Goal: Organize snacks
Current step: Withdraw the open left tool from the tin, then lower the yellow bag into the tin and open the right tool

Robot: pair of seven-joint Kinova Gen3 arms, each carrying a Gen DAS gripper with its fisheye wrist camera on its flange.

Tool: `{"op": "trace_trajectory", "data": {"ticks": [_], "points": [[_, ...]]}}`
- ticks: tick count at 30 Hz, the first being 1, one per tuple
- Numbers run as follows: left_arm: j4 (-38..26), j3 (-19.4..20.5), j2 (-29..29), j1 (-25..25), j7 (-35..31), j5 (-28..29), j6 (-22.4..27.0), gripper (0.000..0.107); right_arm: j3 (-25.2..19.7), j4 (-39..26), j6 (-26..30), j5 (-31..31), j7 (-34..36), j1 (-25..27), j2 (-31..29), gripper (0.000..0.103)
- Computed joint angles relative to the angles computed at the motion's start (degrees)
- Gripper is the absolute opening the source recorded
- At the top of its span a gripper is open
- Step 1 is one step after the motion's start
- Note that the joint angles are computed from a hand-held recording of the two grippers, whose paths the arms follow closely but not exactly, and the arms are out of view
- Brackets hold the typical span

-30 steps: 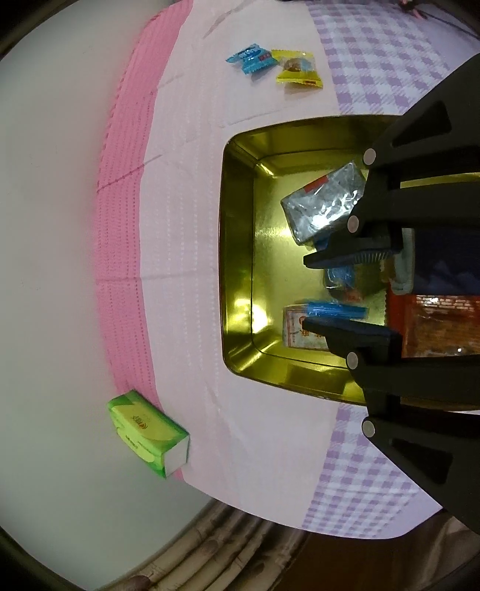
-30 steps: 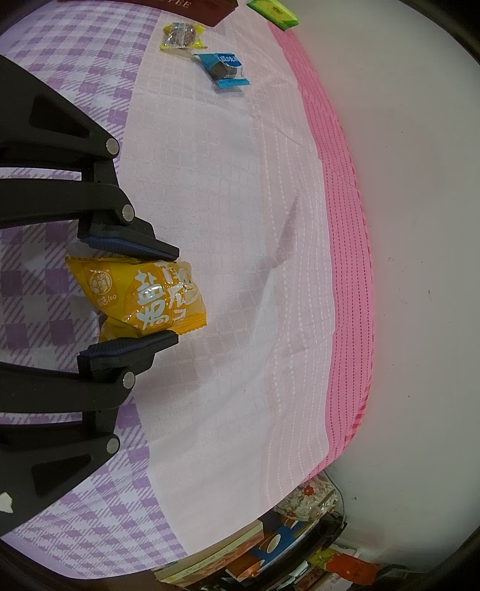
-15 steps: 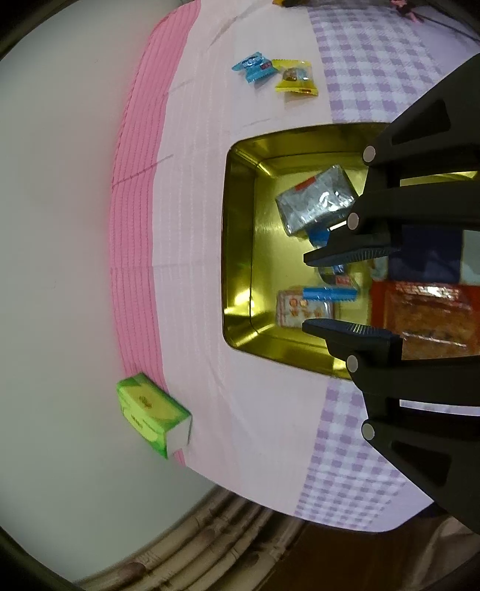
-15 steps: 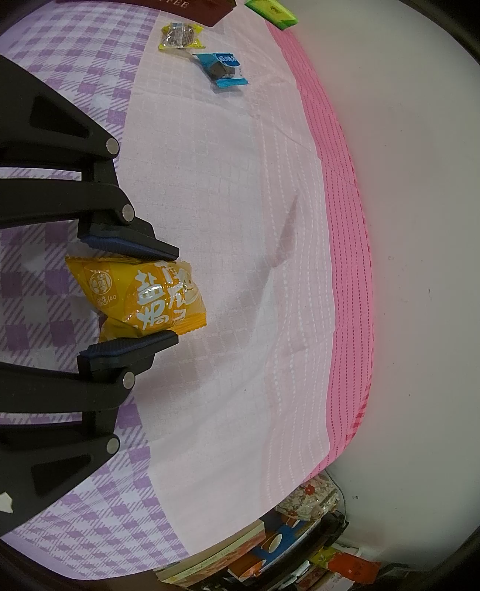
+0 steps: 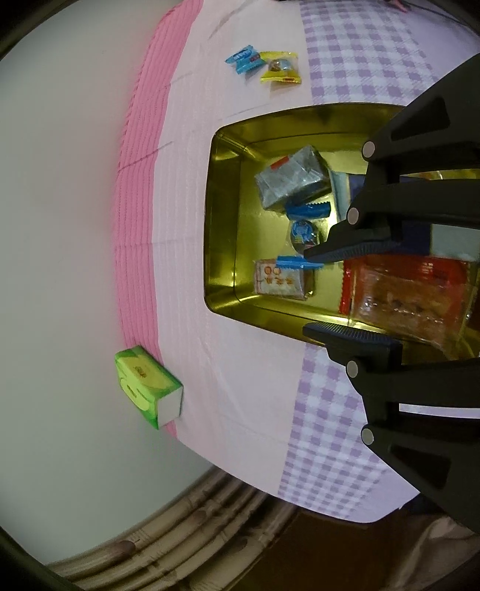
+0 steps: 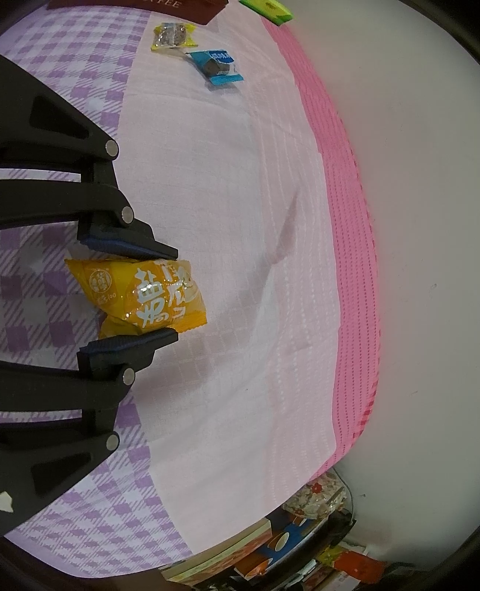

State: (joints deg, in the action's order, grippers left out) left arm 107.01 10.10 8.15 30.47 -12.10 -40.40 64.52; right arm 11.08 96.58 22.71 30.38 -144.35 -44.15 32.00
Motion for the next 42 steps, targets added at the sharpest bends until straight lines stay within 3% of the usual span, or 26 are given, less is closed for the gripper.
{"op": "trace_trajectory", "data": {"ticks": [11, 18, 31, 42], "points": [[3.3, 0.7, -2.9, -1.2, 4.4, 0.4, -1.3, 0.035, -1.4, -1.0, 2.0, -0.2, -0.8, 0.2, -1.1, 0.033], [5.7, 1.5, -4.9, -2.7, 6.3, 1.1, -2.7, 0.035, -4.9, -2.0, 1.2, -1.2, 1.6, 0.5, -3.0, 0.033], [8.4, 3.6, -7.5, -3.0, 8.7, 0.0, 0.5, 0.039, -13.6, -9.5, 0.9, -9.6, 15.3, -1.4, -1.7, 0.033], [9.7, 4.0, -9.1, -5.2, 9.1, 0.3, 1.2, 0.040, -16.1, -18.8, 4.2, -14.8, 24.5, -7.2, 2.5, 0.033]]}}
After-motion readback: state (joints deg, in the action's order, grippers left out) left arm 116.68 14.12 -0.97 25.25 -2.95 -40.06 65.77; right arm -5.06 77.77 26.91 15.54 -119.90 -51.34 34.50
